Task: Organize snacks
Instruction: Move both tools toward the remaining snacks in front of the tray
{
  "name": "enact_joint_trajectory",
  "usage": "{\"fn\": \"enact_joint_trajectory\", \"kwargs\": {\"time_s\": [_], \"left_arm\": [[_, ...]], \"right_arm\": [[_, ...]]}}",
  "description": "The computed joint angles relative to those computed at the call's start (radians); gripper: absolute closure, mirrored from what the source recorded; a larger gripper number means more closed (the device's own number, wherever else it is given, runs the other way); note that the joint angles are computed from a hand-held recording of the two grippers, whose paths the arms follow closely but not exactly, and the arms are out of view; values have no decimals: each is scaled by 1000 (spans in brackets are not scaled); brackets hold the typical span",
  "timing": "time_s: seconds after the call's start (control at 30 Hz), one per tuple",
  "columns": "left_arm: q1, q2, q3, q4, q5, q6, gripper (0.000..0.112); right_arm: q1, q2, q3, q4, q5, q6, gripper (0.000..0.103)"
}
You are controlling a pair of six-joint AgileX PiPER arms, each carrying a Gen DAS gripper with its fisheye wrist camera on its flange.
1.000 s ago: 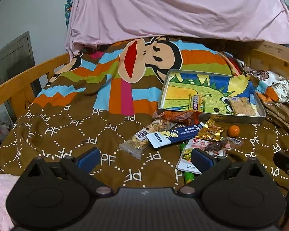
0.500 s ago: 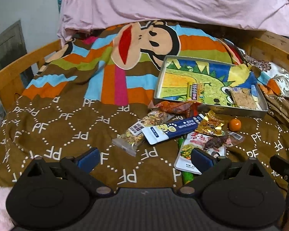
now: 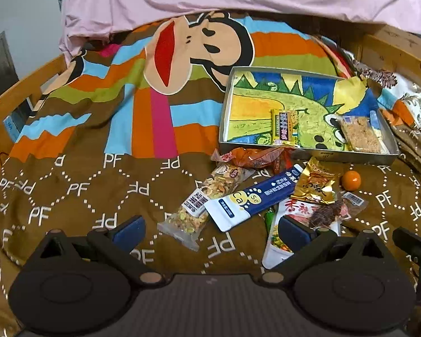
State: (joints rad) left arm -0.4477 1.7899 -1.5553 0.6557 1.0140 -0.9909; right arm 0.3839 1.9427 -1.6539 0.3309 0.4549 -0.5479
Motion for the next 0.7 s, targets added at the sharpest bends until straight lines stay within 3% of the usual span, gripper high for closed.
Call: {"fn": "enact_joint_trajectory", "kwargs": {"time_s": [0.37, 0.47, 0.53, 0.6, 0.7], "left_arm": [[150, 138, -208, -184, 20, 279, 10], [226, 177, -314, -366, 61, 363, 10], [281, 155, -295, -496, 7, 385, 10], [303, 144, -279, -526, -20, 361, 10], [315, 162, -313, -543, 7, 373, 10]], "right_arm": [[9, 162, -194, -7, 65, -39, 1], [21, 232, -328, -41, 160, 59, 1], [30, 264, -393, -42, 192, 87, 1], [46, 295, -468, -81, 241, 142, 1], [75, 379, -665, -167, 397, 266, 1]]}}
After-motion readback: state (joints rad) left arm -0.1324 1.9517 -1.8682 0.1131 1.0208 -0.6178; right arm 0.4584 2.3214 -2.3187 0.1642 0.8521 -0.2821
